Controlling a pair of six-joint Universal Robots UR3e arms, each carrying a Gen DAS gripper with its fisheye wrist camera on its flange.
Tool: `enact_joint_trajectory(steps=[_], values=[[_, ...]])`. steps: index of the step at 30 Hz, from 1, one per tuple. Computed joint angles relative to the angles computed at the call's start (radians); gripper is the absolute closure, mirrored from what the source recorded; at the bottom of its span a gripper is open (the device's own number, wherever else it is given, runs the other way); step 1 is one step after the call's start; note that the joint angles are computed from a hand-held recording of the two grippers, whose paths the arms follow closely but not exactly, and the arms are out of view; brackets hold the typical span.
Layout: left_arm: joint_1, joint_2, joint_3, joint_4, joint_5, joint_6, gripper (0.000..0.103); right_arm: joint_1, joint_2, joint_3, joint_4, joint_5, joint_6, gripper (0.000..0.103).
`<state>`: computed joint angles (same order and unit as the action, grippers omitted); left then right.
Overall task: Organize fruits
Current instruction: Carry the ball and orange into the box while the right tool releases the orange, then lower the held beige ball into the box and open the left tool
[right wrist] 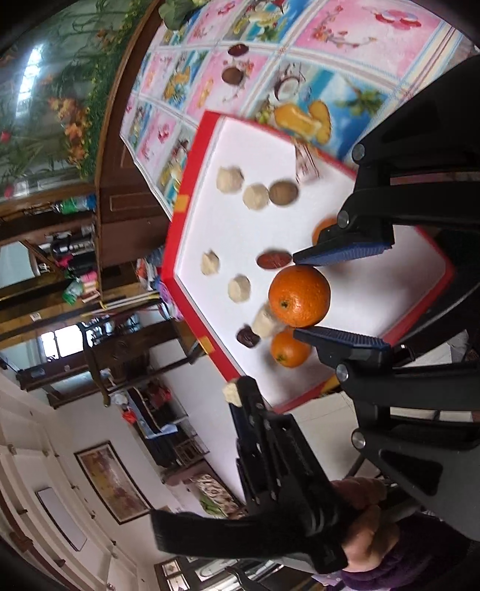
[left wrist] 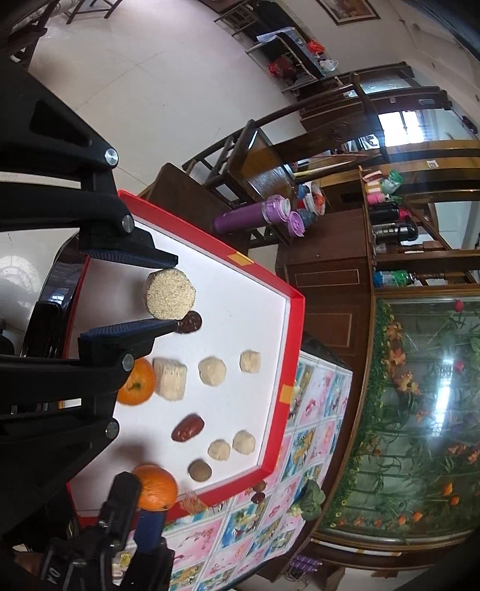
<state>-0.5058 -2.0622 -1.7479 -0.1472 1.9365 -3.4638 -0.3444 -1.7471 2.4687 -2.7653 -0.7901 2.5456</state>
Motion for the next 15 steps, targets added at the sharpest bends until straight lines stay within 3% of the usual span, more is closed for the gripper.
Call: enact_joint_trajectory(steps=[15], values=[[0.01,-0.018,0.015,-0.045,-0.004,-0.015,0.076,0.112,0.144,-0.03,-0.116,-0.094,0.077,0.068]])
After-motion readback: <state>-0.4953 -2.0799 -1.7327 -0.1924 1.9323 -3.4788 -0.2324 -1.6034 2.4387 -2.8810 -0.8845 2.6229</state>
